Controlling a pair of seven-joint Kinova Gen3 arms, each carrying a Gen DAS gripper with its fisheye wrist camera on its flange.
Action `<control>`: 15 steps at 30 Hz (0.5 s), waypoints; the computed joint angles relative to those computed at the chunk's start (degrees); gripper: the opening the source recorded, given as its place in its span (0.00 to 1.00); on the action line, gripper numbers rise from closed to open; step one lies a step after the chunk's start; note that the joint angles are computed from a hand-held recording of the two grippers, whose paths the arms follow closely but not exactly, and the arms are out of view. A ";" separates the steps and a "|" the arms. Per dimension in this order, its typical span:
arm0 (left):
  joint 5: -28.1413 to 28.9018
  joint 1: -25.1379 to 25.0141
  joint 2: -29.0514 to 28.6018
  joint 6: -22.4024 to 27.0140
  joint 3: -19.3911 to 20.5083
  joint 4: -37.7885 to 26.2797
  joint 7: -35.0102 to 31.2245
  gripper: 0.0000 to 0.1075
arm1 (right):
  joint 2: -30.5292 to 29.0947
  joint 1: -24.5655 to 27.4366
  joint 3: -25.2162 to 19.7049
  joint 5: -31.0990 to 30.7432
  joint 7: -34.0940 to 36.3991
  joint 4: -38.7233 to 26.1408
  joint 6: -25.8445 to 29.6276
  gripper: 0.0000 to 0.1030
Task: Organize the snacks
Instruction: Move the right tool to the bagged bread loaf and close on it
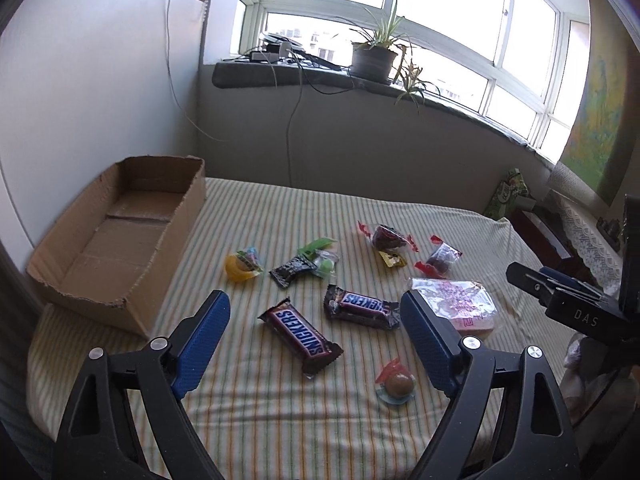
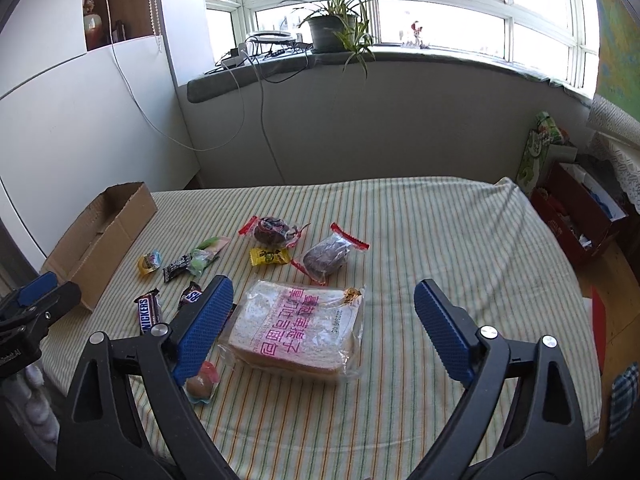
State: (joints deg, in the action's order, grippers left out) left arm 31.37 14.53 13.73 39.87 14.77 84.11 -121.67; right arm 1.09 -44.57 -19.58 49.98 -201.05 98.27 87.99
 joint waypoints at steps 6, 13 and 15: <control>3.71 -1.11 5.36 10.29 1.75 -5.35 -0.62 0.67 | -4.37 4.52 1.12 -4.81 0.63 5.18 -12.21 0.77; 4.36 1.07 9.96 16.58 2.51 -9.60 0.46 0.58 | -8.13 10.43 0.88 -9.19 1.50 10.31 -23.87 0.71; 4.23 1.79 11.68 18.79 2.64 -11.48 1.52 0.55 | -9.23 12.38 1.16 -10.77 2.05 11.79 -27.42 0.71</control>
